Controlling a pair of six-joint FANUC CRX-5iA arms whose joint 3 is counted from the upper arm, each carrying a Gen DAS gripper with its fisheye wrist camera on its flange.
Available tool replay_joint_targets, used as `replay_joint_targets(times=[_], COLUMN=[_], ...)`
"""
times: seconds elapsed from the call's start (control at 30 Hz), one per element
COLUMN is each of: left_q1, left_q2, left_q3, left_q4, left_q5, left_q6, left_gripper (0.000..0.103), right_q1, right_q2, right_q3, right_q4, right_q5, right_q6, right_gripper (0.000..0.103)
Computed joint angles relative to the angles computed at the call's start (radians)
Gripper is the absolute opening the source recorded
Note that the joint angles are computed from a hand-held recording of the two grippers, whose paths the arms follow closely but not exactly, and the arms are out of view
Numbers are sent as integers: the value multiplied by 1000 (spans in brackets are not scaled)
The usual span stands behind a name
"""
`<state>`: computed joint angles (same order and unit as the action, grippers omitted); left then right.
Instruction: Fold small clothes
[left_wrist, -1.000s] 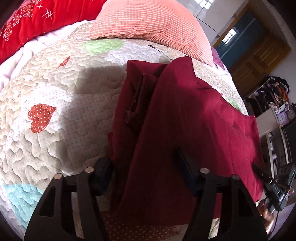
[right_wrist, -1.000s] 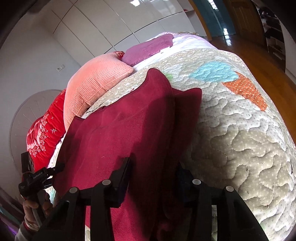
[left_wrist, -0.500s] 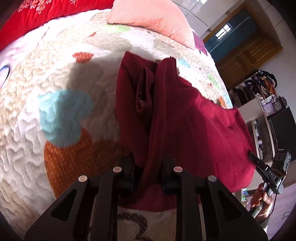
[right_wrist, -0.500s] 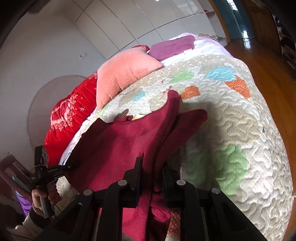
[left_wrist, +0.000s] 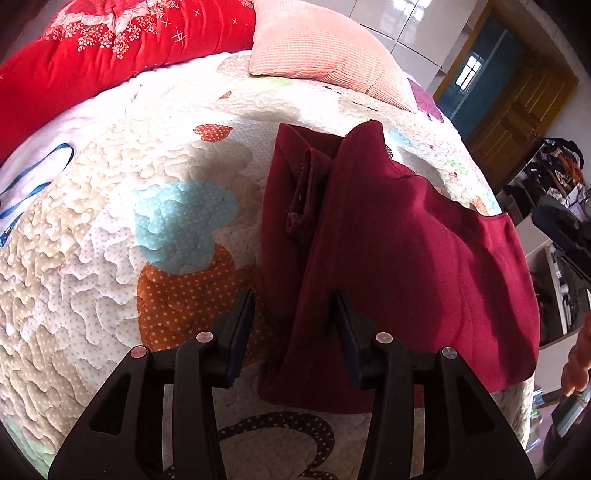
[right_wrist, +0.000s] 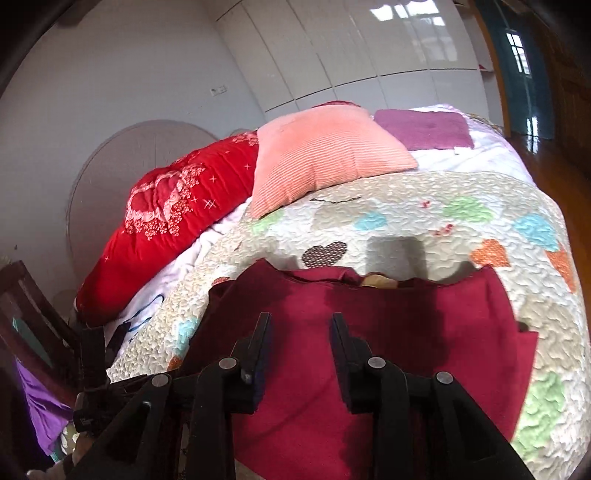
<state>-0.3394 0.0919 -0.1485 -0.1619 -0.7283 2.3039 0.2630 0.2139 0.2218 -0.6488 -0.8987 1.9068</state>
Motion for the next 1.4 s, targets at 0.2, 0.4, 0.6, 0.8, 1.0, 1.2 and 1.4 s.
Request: replay_joint_targets(times=[0.2, 0.4, 0.6, 0.8, 1.0, 1.2, 1.4], left_q1=[36, 65, 78, 75, 107, 105, 107], left_q2=[7, -11, -20, -37, -124, -114, -90], left_q3=[-12, -65, -90, -102, -194, -198, -230], left_q4=[2, 50, 86, 96, 171, 184, 288], left_q5=[37, 97, 126, 126, 184, 180, 206], left_q6=[-31, -83, -115, -118, -150, -151, -223], left_gripper=[62, 69, 69, 68, 69, 69, 78], right_q1=[144, 228, 244, 208, 182, 224, 307], right_q2=[217, 367, 388, 339, 285, 331, 468], right_q3=[180, 303, 315, 303, 285, 348, 519], right_q4=[169, 316, 355, 269, 189, 246, 369], right_q5=[-16, -43, -35, -73, -99, -159, -329], right_q6=[-139, -232, -251, -255, -233, -264, -267], right_gripper=[30, 30, 30, 34, 59, 62, 76])
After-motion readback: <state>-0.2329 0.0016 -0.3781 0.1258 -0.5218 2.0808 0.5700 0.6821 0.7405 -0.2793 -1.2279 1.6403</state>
